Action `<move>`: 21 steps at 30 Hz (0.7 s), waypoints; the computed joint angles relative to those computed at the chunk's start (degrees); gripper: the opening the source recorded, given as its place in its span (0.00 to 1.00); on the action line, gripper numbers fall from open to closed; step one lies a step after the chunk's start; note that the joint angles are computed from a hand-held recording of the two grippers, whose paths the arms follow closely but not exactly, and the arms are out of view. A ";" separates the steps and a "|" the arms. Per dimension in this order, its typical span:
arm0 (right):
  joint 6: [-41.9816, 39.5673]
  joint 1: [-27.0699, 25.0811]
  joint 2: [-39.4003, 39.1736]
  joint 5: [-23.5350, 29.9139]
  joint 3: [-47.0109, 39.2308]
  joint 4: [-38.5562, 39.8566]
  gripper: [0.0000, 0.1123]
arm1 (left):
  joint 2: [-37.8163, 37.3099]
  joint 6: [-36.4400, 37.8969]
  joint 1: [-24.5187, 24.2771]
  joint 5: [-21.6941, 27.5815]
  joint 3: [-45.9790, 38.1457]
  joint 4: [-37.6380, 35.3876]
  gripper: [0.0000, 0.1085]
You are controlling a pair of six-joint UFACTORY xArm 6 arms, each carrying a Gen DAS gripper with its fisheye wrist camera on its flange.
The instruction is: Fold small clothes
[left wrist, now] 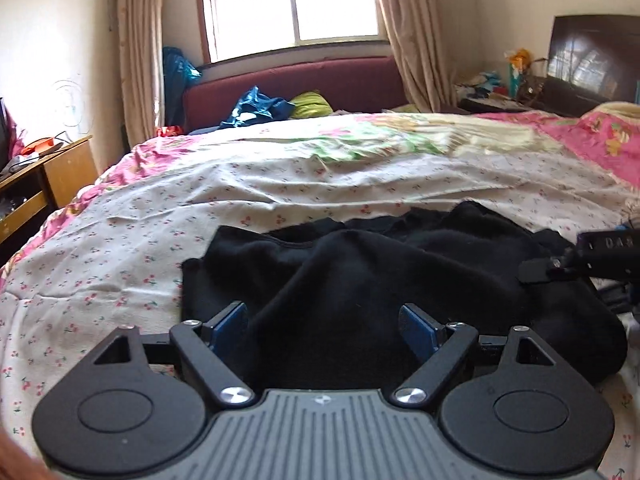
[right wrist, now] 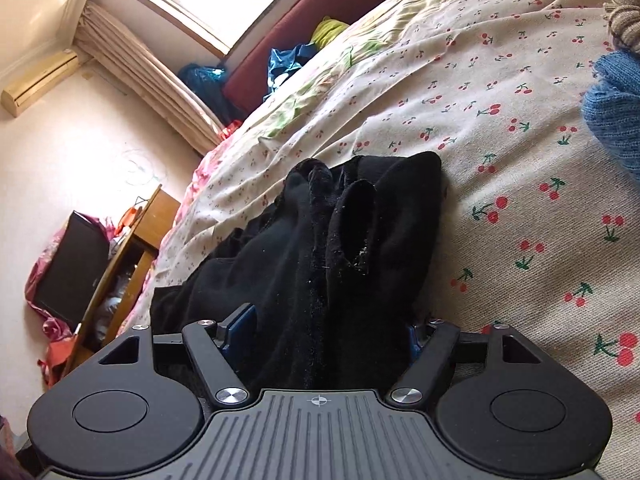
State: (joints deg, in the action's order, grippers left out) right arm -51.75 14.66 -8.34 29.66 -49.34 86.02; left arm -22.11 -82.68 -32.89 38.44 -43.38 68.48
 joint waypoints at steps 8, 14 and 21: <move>0.98 2.35 0.55 -5.29 -0.10 -0.76 0.40 | 3.48 5.11 0.90 -3.87 0.49 -7.15 0.89; 0.33 1.85 -0.29 -5.05 0.47 1.36 0.28 | 1.67 -0.30 0.79 -1.77 0.64 -1.60 0.88; -2.09 0.32 0.70 -1.85 0.37 4.66 0.32 | 2.14 -2.06 -1.26 2.48 -0.86 5.81 0.89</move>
State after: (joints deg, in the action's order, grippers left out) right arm -53.83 14.98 -7.64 27.81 -48.97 90.68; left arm -19.97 -84.73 -34.16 40.92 -44.25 74.29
